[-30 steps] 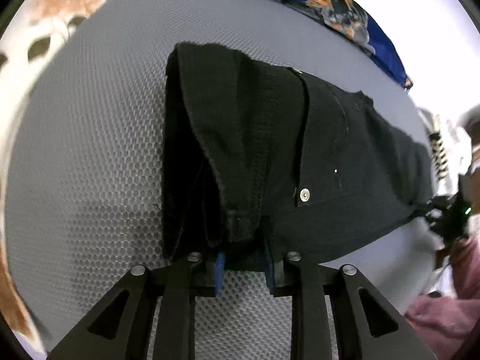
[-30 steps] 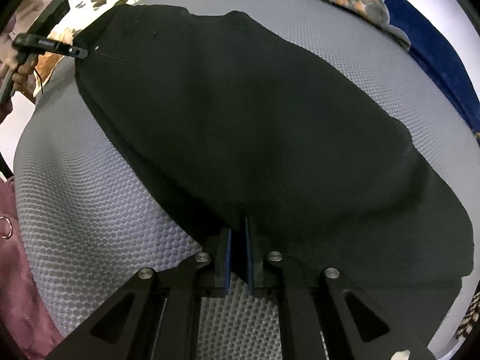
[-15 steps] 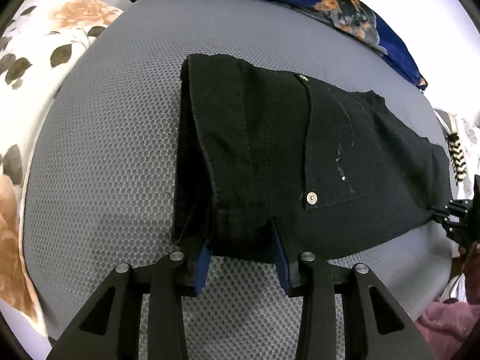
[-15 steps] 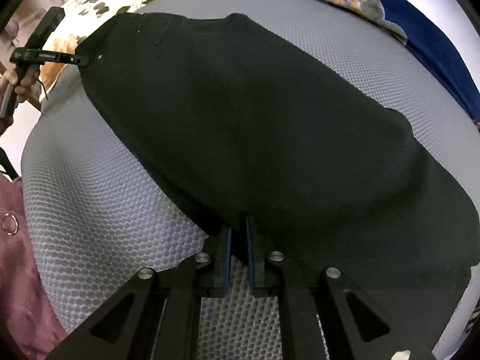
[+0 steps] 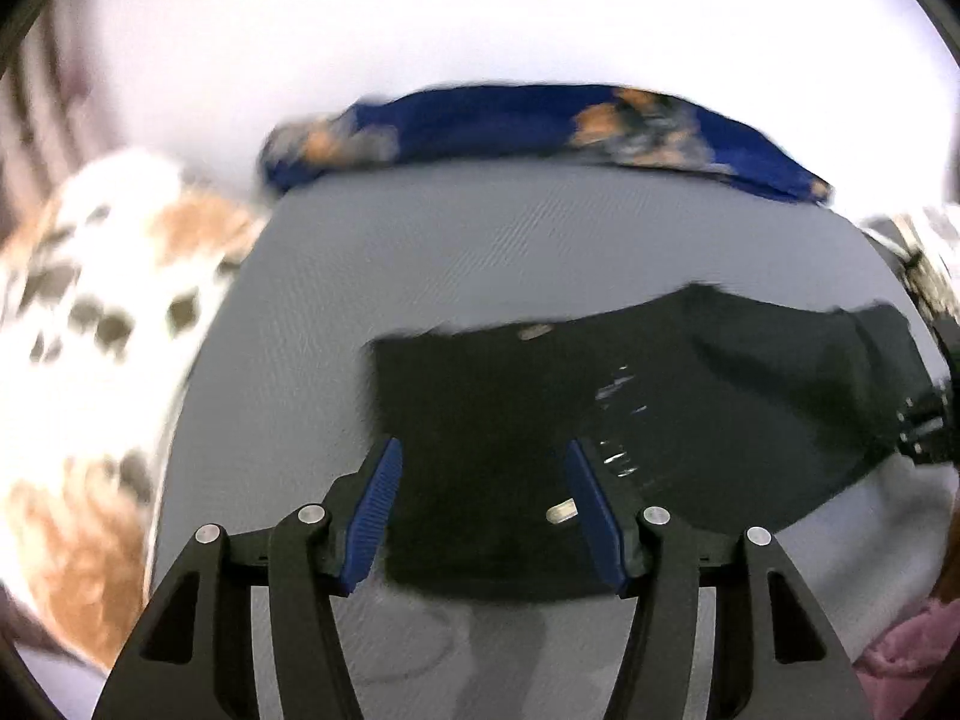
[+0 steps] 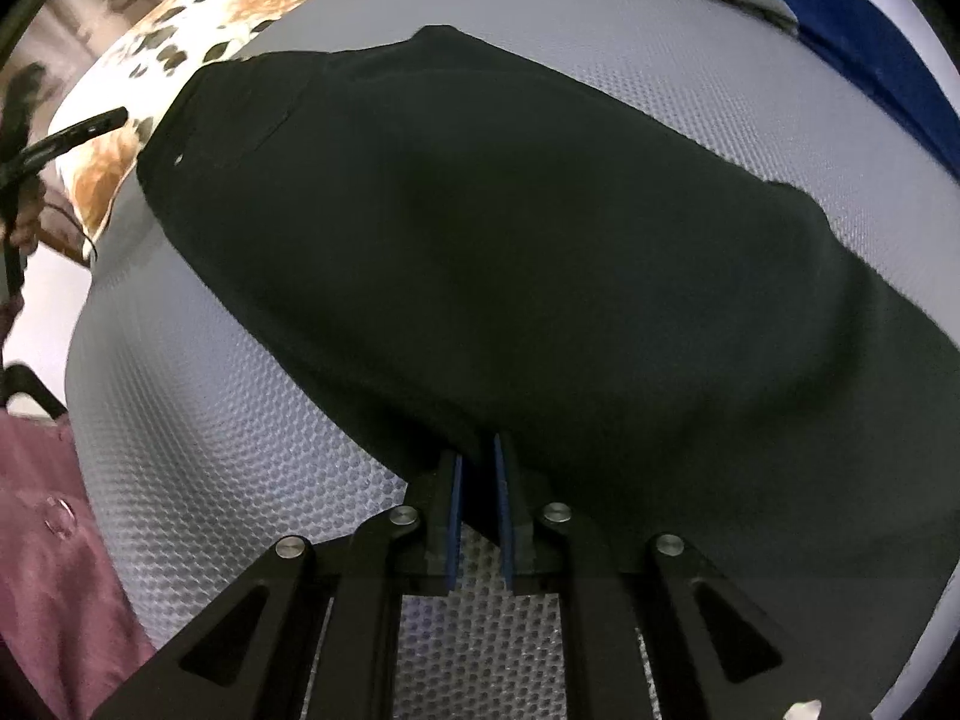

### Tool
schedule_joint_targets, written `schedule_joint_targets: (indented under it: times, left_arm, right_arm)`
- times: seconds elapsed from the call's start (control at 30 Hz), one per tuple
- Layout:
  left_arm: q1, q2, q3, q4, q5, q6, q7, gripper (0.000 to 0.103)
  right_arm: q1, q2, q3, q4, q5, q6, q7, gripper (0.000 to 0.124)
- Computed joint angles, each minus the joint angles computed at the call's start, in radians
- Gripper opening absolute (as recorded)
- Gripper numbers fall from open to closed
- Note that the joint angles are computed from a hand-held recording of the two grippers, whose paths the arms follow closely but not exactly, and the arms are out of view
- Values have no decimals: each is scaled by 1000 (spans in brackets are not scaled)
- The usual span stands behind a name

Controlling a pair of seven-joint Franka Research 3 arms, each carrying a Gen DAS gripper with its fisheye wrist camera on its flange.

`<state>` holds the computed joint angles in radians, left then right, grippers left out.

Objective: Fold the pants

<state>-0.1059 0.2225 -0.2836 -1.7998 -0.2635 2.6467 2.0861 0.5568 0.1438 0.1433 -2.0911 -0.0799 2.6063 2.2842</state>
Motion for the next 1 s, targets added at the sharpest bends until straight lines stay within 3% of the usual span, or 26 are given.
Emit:
schedule_joint_targets:
  times: [0.13,0.33,0.53,0.7,0.77,0.83,0.9,1.0]
  left_arm:
    - [-13,-1,-82,-1,-124,-39,173,58]
    - [-107,54,-137,38,-181,-93,319,58]
    - [-220,158,-138,131,-64,-131,258,58]
    - [-279,192,-125,147,67,-100,176,56]
    - [-294,212,-120,170,113,-121,139,49]
    - [-278,233,-145,196,99,-170,146,20]
    - [-278,245,-154,214,97,-193,149,12]
    - [-277,232,-157,196,97,-182,145,10]
  right_arm:
    - [-8,11,-3,24,35,-19,6,10]
    - [-15,19,-8,61,60,-38,32,10]
    - [-9,53,-15,133,34,-88,29,10]
    - [-18,31,-15,107,51,-69,10,10]
    - [-20,24,-13,95,59,-52,4,10]
    - [-25,4,-13,65,70,-26,4,10]
    - [-29,-3,-12,46,76,1,8,10]
    - [-35,-52,-11,-27,91,50,20,18]
